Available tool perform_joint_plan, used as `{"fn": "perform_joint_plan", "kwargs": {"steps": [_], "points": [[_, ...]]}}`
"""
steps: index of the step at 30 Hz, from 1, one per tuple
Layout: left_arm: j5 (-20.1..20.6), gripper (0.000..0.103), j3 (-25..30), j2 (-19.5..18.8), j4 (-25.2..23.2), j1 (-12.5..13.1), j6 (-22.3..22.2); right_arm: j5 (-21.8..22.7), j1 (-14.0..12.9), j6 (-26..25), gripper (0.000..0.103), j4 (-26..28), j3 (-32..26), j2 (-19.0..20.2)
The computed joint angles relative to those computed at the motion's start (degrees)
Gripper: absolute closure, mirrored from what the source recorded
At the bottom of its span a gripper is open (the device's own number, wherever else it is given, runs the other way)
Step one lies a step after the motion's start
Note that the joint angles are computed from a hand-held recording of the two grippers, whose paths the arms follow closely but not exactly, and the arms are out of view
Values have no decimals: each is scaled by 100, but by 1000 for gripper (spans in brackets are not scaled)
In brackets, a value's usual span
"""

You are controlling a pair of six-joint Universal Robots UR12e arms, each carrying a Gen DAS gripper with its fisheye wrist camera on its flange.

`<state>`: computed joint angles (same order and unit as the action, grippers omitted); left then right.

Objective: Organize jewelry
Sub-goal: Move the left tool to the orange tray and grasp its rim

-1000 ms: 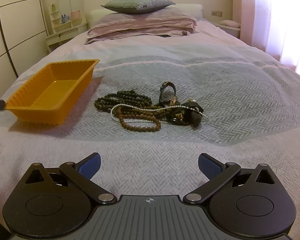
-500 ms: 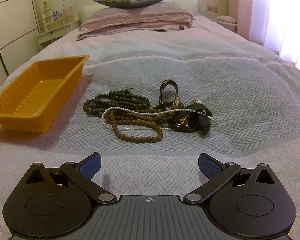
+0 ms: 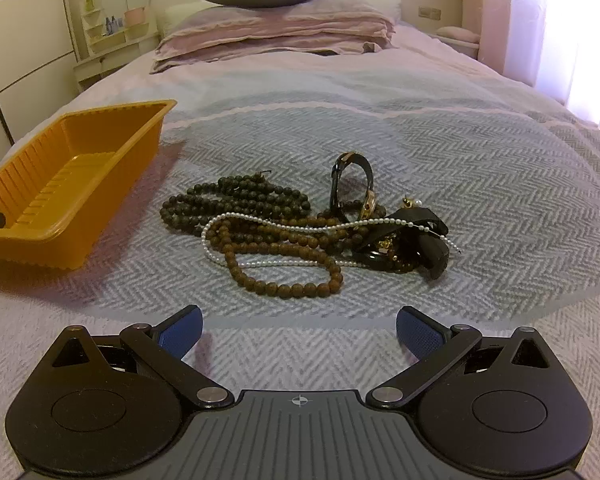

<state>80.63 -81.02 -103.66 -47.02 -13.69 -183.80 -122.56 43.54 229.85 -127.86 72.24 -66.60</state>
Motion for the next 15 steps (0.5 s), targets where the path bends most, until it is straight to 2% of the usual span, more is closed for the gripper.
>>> {"fn": "perform_joint_plan", "kwargs": {"steps": [9, 11, 15], "points": [[313, 96, 111, 19, -74, -102, 124, -14, -2, 29, 0, -69, 63, -35], [425, 99, 161, 12, -82, -148, 214, -15, 1, 30, 0, -101, 84, -47], [747, 99, 231, -6, -15, -272, 479, -60, 12, 90, 0, -181, 170, -101]]}}
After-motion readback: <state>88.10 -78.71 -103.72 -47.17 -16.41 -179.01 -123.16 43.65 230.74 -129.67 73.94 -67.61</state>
